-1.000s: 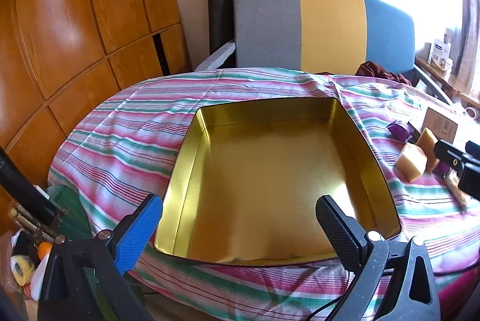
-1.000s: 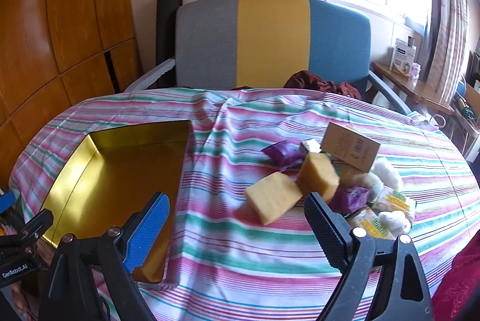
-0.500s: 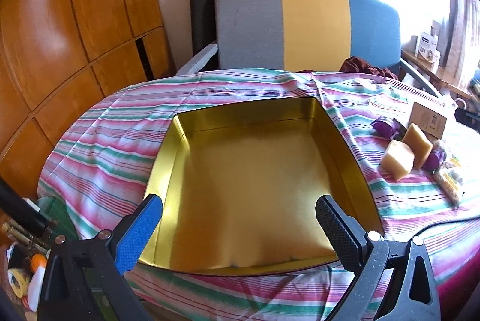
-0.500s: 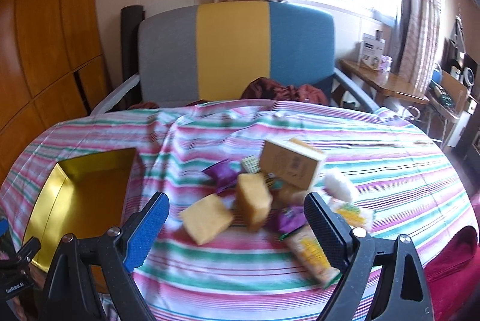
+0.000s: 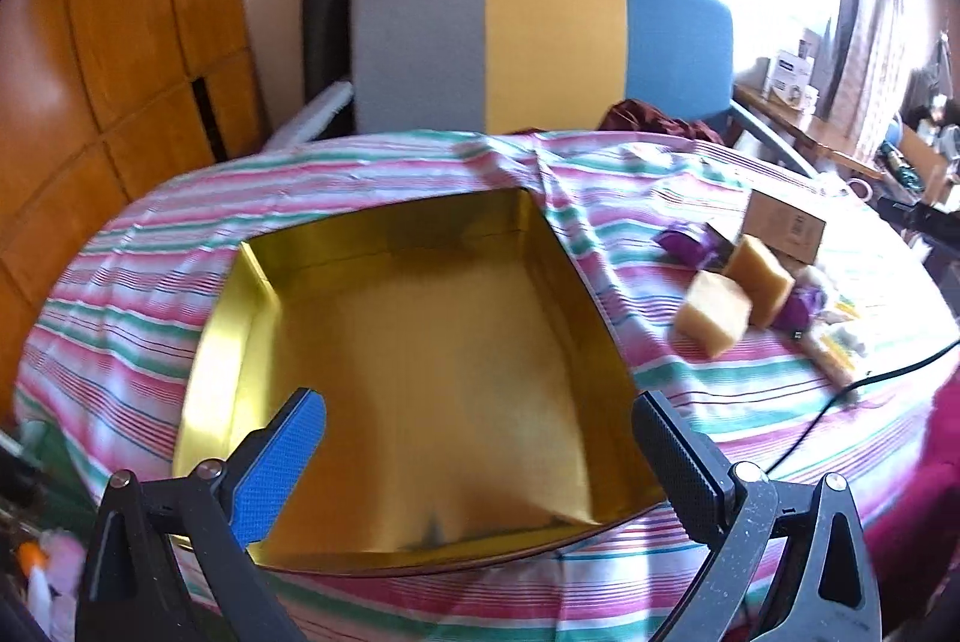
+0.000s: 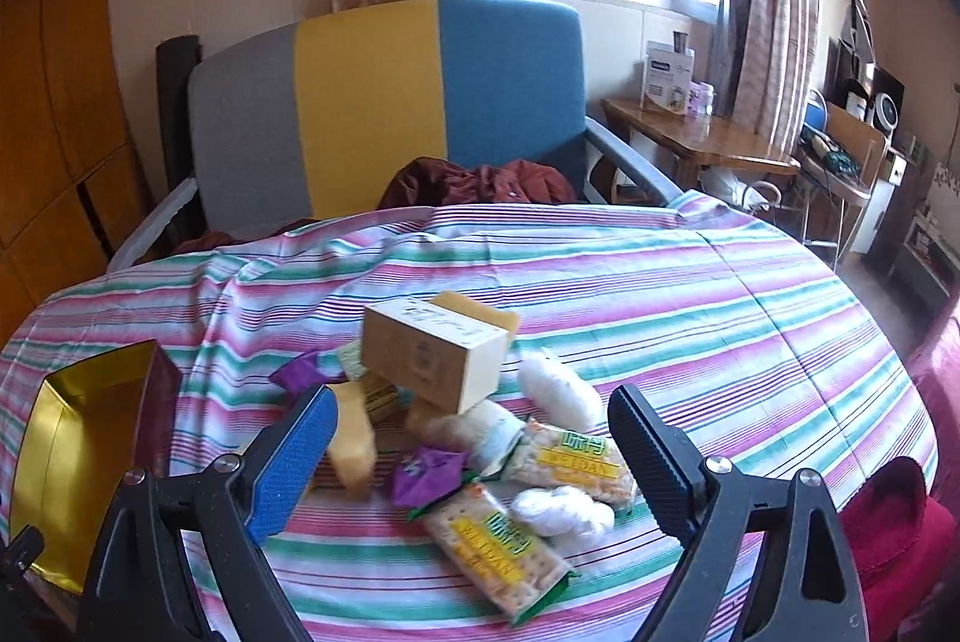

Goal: Organize objects
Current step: 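Move both tools from the gold tray toward the pile of items, then grasp the flat yellow sponge with the left tool and lift it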

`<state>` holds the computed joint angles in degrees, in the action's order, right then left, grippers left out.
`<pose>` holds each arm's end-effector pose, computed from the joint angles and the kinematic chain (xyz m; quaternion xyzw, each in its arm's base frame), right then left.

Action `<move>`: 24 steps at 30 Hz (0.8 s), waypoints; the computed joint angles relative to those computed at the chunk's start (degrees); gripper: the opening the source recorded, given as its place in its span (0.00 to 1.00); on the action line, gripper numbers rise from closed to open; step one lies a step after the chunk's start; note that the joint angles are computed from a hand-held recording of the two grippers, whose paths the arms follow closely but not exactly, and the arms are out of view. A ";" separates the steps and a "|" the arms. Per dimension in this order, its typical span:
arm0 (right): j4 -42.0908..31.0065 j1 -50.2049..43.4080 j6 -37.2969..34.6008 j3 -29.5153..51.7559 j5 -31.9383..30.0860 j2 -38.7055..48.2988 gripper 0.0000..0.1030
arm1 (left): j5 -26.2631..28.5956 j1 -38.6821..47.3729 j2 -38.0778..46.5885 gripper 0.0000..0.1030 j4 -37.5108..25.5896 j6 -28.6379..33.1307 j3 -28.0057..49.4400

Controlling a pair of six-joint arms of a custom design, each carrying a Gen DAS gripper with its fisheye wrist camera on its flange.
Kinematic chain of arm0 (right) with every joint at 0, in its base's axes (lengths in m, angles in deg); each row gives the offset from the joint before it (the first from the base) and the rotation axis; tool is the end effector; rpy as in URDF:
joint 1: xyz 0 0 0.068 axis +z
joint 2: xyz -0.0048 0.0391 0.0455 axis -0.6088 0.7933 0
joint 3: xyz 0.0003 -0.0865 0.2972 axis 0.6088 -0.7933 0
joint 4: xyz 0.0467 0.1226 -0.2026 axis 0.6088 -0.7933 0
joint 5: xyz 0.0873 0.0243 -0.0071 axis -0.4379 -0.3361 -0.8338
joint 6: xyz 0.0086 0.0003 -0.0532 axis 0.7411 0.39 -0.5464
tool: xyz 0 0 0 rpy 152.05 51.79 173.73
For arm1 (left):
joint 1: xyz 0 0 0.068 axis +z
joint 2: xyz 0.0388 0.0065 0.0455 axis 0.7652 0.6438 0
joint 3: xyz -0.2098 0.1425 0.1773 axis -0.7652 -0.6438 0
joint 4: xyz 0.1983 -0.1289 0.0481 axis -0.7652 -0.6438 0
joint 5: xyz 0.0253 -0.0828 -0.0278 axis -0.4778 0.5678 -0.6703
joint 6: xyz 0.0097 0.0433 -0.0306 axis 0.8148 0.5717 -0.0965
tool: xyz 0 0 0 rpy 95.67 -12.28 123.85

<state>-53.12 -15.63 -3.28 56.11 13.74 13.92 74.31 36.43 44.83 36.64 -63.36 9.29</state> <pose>0.3165 0.1129 0.2645 0.0771 0.9049 -0.0191 0.4181 0.2528 -0.0556 0.2393 0.0125 0.9277 -0.0053 0.3730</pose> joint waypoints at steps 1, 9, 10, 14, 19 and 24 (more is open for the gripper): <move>1.34 -1.16 -0.19 -1.09 -0.60 0.12 0.91 | 0.42 -0.27 0.51 1.00 -0.30 -0.17 0.48; 10.56 -8.01 1.56 -8.88 -8.67 0.20 0.91 | 2.60 -4.13 7.50 0.97 -3.12 3.32 8.23; 10.93 -8.55 2.20 -9.08 -9.64 0.40 0.91 | 1.91 -5.47 9.10 0.97 -3.36 4.65 9.91; 11.77 -10.62 4.13 -9.40 -13.16 1.12 0.91 | 3.25 -8.84 15.06 0.97 -4.35 9.76 15.78; 12.91 -12.80 6.47 -10.87 -16.19 0.35 0.91 | 2.88 -12.42 23.35 0.97 -6.33 15.11 24.05; 13.31 -14.37 8.24 -11.52 -18.77 0.31 0.91 | 1.13 -15.99 31.92 0.97 -9.05 19.54 32.82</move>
